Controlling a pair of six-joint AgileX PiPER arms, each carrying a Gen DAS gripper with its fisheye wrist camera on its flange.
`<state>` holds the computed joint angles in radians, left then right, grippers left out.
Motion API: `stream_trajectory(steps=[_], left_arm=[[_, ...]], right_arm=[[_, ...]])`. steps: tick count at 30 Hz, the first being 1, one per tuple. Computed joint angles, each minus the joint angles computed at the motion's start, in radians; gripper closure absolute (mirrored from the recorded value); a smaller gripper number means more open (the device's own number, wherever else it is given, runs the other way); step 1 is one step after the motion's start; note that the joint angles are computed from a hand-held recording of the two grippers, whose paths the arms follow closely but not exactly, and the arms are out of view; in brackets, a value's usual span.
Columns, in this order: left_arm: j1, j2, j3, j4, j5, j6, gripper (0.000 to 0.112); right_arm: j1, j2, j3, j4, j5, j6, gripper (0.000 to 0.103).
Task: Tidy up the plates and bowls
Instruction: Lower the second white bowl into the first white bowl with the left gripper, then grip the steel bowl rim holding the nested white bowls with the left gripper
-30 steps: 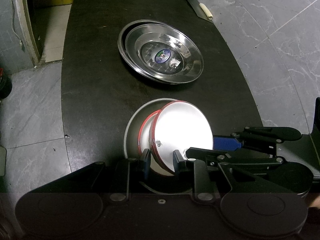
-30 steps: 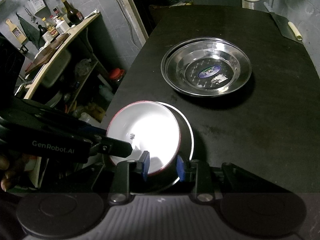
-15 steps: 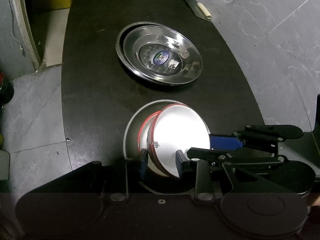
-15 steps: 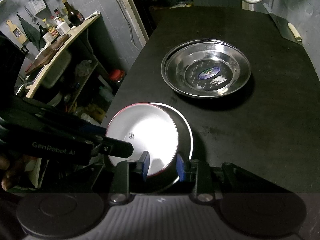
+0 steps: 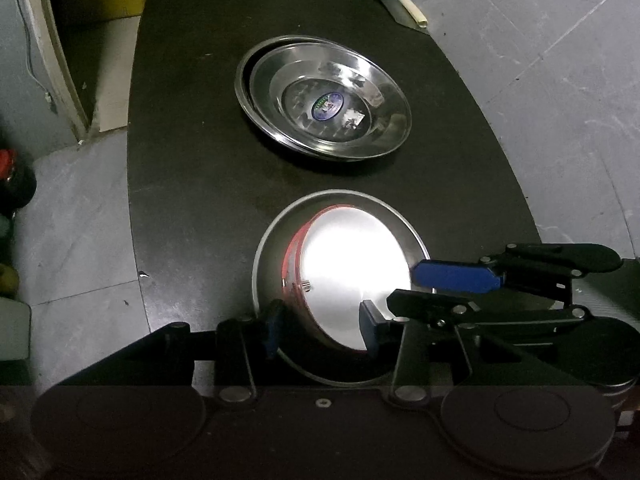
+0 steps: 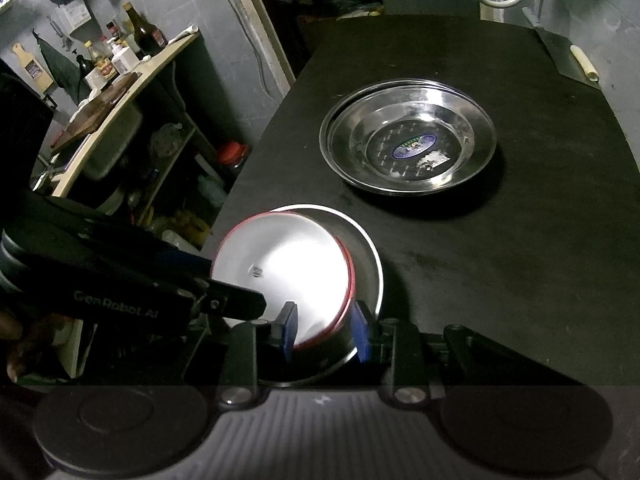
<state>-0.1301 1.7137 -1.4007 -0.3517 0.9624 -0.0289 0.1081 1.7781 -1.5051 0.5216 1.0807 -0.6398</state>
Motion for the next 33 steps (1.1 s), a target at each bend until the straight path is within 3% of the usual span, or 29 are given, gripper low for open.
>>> stream_trajectory(steps=[8, 14, 16, 20, 25, 33], left_arm=[[-0.001, -0.005, 0.006, 0.0, -0.006, 0.003, 0.069], [0.017, -0.036, 0.018, -0.008, -0.02, 0.011, 0.056], [0.022, -0.055, 0.022, 0.016, -0.034, -0.006, 0.045], [0.052, -0.085, 0.032, 0.048, -0.062, -0.034, 0.032], [0.074, -0.091, 0.039, 0.152, -0.076, -0.12, 0.013], [0.095, -0.08, 0.062, 0.214, -0.027, -0.163, 0.01]], right_arm=[[0.002, -0.006, 0.007, -0.001, -0.004, 0.003, 0.07], [-0.003, -0.032, 0.032, 0.008, -0.034, -0.018, 0.068], [-0.011, -0.053, 0.047, 0.026, -0.055, -0.037, 0.059], [-0.021, -0.076, 0.066, 0.031, -0.096, -0.024, 0.044], [-0.018, -0.069, 0.06, -0.023, -0.116, 0.048, 0.016], [0.006, -0.045, 0.047, -0.196, -0.14, 0.224, 0.001]])
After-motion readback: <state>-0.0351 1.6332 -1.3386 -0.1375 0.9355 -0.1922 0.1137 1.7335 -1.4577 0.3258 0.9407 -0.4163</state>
